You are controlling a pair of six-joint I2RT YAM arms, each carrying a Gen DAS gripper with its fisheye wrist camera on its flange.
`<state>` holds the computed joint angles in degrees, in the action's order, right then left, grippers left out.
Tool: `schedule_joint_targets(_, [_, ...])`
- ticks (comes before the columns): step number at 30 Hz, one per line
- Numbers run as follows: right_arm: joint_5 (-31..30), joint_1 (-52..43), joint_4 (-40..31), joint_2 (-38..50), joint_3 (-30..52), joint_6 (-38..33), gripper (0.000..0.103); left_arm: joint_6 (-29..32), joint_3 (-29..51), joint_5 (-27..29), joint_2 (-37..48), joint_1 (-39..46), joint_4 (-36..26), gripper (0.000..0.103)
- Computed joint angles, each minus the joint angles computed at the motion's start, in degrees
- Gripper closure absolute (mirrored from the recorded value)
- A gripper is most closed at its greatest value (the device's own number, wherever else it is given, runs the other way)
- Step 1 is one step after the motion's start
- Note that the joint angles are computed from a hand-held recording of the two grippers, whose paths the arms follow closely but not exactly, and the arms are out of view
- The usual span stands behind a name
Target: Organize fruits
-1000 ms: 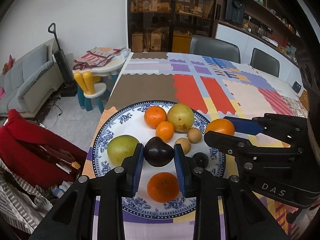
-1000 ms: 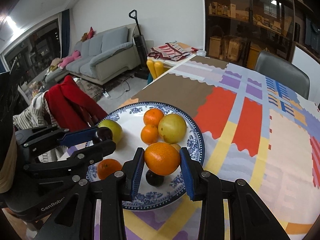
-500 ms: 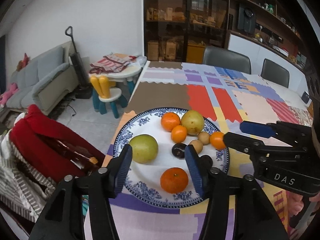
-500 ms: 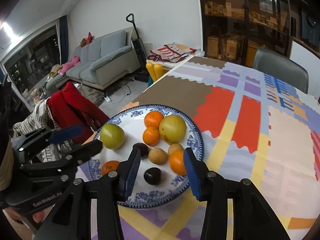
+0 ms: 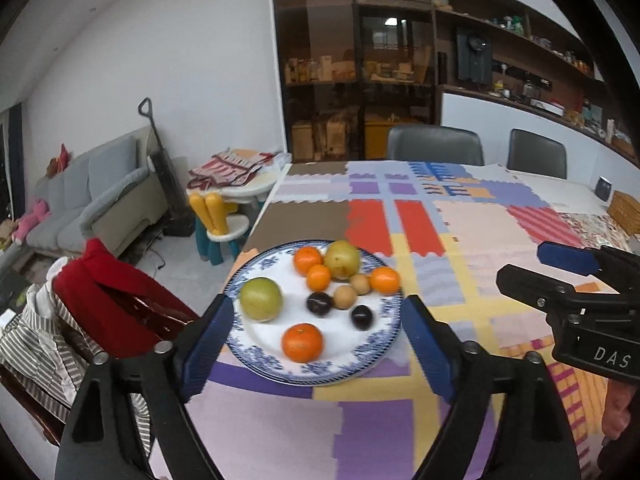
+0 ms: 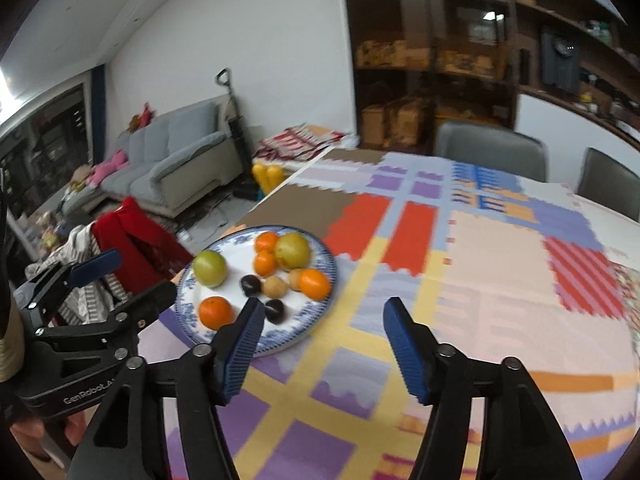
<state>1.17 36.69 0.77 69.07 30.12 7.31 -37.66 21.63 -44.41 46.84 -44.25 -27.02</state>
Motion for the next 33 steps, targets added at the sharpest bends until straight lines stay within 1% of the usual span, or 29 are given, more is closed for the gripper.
schedule_joint_targets(1, [0.71,-0.25,-0.93,-1.95,-0.83,0.07,0.036,-3.11,1.04,-2.22,1.25,-3.32,-1.98,0.011])
schedule_joint_targets(4, [3.33,-1.13,-4.92,-9.16,-3.76,0.26,0.03,-8.93,2.9,-5.93,3.25,-9.9,-5.86,0.006])
schedule_joint_targets(8, [6.32,-2.81,-11.01,-19.45,-7.4,1.16,0.023,-18.02,6.22,-10.18,8.28,-18.47,-11.49,0.004])
schedule_joint_targets(10, [7.2,-3.99,-15.02,-25.29,-8.95,1.35,0.022,-22.2,7.91,-11.61,10.71,-21.92,-14.09,0.002])
schedule_joint_targets(13, [6.36,-6.11,-19.9,-31.66,-10.23,1.26,0.022,-28.1,10.33,-13.55,13.72,-27.03,-18.03,0.002])
schedule_joint_targets(16, [4.92,-8.44,-26.08,-39.34,-11.4,1.64,0.022,-36.19,13.48,-15.88,17.63,-32.16,-24.2,0.0])
schedule_joint_targets(19, [6.68,-7.79,-32.76,-47.43,-11.97,1.79,0.022,-42.15,15.55,-17.14,20.34,-35.96,-28.64,0.0])
schedule_joint_targets(20, [6.98,-7.78,-34.27,-49.31,-12.09,1.77,0.022,-42.85,15.78,-17.3,20.69,-36.42,-29.13,0.0])
schedule_joint_targets(23, [7.67,-7.62,-39.33,-54.97,-11.9,2.01,0.022,-47.59,17.3,-17.79,23.06,-39.1,-32.42,0.0])
schedule_joint_targets(25, [7.65,-8.11,-41.14,-57.14,-11.77,1.66,0.021,-49.14,17.94,-17.86,24.02,-40.14,-33.37,0.0])
schedule_joint_targets(29, [8.26,-7.95,-44.43,-60.85,-11.58,1.52,0.022,-50.28,18.42,-17.62,24.42,-41.54,-33.77,0.0])
schedule_joint_targets(31, [7.79,-8.56,-45.39,-62.0,-11.49,1.33,0.022,-51.82,18.83,-17.79,25.12,-42.11,-34.76,0.0])
schedule_joint_targets(33, [7.99,-8.52,-45.99,-62.85,-11.38,1.41,0.022,-51.39,18.61,-17.3,24.65,-42.22,-34.21,0.0])
